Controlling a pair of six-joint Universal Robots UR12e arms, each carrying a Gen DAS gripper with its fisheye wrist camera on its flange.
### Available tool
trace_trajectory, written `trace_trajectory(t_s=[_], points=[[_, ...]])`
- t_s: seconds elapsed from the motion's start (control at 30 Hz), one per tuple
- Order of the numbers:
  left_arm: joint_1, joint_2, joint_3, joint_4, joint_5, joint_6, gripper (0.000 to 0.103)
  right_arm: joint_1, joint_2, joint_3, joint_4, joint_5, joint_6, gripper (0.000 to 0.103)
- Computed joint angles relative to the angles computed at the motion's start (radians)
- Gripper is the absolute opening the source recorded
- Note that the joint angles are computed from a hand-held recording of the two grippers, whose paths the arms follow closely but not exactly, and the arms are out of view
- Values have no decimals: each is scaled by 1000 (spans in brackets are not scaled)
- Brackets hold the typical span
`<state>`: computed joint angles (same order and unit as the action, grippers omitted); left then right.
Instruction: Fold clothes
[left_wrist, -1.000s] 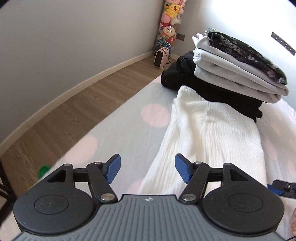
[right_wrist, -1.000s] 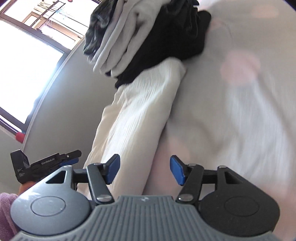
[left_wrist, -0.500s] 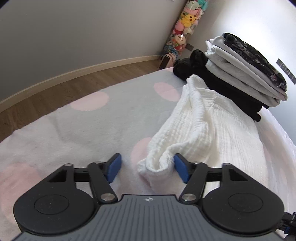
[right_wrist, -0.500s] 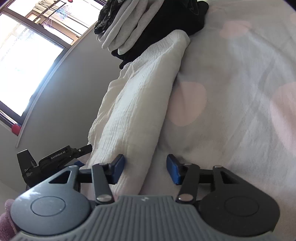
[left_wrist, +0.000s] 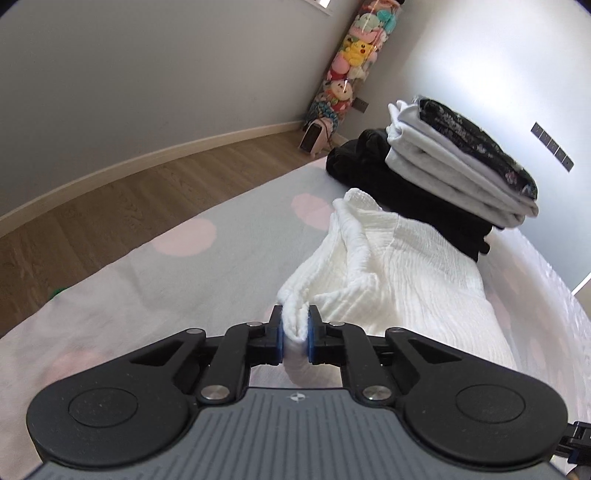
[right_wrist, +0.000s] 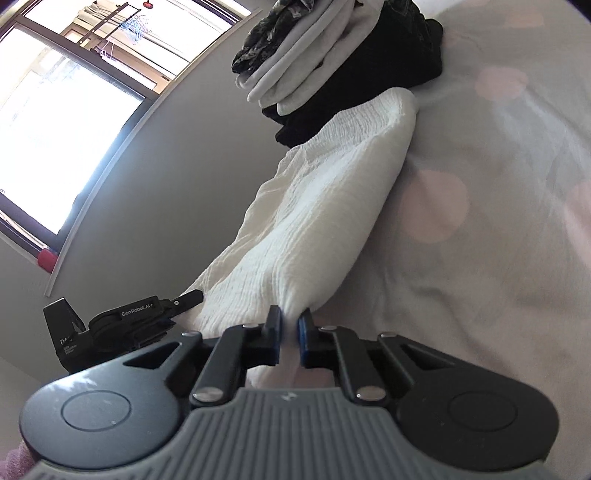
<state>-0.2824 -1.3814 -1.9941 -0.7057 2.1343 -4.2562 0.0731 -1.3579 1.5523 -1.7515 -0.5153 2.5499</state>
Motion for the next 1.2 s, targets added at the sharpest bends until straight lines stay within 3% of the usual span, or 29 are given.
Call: trace_trajectory(t_s=[0.27,0.43,0.5,0.63,0.77,0.93,1.03,1.13,1.2], points=[[0,1,-32,-51,-37,-26,16,13,-16,52,-35,-125,10,11],[-8,-10,13,-176,-15,-94,35,17,-12,23,11,-168,-42,17],[-29,-14,42,-250,20,-143,39,10,-16,15,27,-175,-52,24],[-90,-35,120,-400,118,-222,39,-24,-37,10,27,-148,-96,27],[-163,-85,223,-487,219,-254,39,-61,-71,23,-45,-103,-191,37],[-250,-176,398,-670,328,-331,41,-108,-106,23,-92,-16,-283,49],[-295,-232,509,-801,358,-398,64,-142,-135,31,-129,30,-328,52],[-338,-306,642,-1011,395,-526,70,-175,-162,40,-142,68,-378,62],[-361,-365,741,-1163,402,-618,74,-196,-179,42,-135,88,-415,62]])
